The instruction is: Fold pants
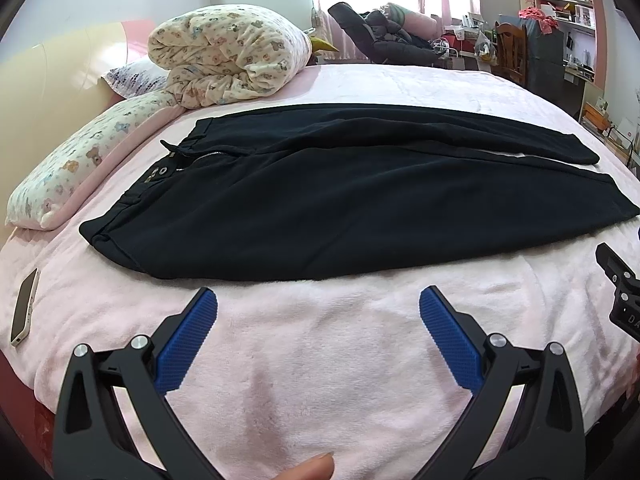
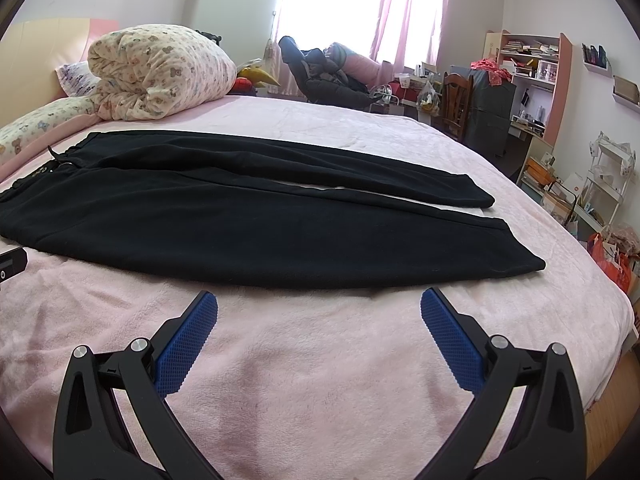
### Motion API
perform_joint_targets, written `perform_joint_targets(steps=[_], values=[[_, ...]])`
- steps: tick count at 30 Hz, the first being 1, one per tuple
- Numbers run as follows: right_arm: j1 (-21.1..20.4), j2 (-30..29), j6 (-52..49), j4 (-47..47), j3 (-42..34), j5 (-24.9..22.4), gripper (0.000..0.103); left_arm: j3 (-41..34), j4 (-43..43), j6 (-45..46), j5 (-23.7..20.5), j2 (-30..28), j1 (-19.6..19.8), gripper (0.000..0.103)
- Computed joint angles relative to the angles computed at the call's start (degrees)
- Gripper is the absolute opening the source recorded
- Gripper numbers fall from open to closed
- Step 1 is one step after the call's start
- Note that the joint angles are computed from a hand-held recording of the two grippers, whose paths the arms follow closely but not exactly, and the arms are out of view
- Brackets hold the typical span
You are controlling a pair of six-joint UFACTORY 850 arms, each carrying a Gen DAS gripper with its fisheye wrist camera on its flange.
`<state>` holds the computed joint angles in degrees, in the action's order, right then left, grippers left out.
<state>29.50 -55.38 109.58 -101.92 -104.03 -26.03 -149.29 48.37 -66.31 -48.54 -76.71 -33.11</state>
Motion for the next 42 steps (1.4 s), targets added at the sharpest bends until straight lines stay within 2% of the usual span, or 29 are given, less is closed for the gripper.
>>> perform_joint_targets(steps=[42], values=[[-0.10, 0.68, 1.97, -1.74, 1.43, -0.09, 0.102, -0.64, -0.25, 0.37, -0.10, -0.46, 0.00, 0.101]])
